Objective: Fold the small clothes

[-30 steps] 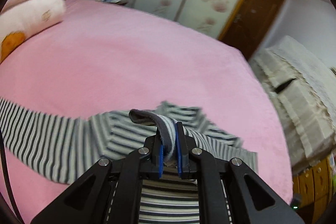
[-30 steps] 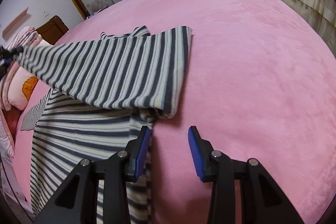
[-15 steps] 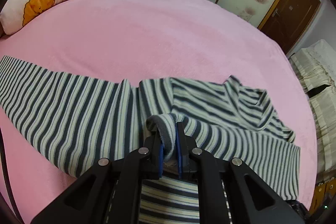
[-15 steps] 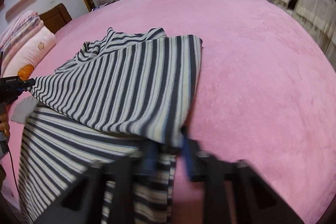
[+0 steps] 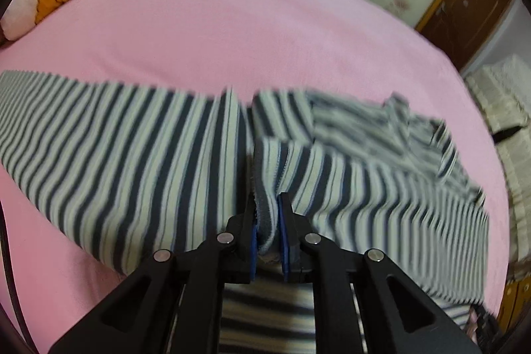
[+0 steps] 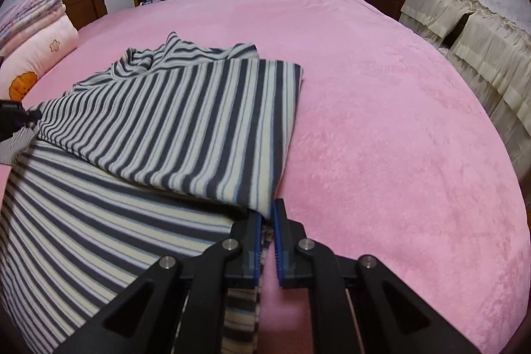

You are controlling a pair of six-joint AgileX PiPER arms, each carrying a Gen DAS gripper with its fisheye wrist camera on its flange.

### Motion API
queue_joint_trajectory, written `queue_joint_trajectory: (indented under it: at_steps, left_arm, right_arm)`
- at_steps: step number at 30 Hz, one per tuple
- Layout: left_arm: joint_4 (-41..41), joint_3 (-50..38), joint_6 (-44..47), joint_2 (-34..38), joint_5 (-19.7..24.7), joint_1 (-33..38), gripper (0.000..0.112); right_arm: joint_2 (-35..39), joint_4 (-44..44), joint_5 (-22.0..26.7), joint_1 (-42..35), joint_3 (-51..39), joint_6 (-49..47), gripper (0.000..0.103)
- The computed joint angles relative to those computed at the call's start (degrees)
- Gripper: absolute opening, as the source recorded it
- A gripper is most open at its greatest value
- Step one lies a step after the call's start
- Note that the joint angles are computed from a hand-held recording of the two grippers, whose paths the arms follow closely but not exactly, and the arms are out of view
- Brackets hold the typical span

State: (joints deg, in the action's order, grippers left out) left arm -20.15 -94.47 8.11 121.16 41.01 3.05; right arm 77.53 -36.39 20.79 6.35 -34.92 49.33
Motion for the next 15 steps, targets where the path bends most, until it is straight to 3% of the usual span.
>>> queue_joint_trajectory:
  at_steps: [3, 10, 13, 15]
  left_arm:
    - [-2.8, 2.4, 3.3, -0.4, -0.6, 0.9, 0.010]
    - [-9.3, 1.3, 6.5, -1.1, 2.6, 3.7, 0.012]
    - [-7.0, -4.8, 3.3, 2.5, 9.2, 5.0, 0.034]
    - [-13.9, -8.8, 5.5, 5.7, 15.4, 8.0, 0.046]
  right_arm:
    - [-0.9, 2.7, -0.8, -1.0, 0.4, -2.2, 0.005]
    - [-3.4, 8.2, -1.6, -2.4, 1.1, -6.0, 0.004]
    - [-1.3, 12.4, -1.2, -2.8, 0.3, -10.8, 0.005]
    - [-1.1, 15.9, -0.6, -3.4, -0.2, -14.9, 0.006]
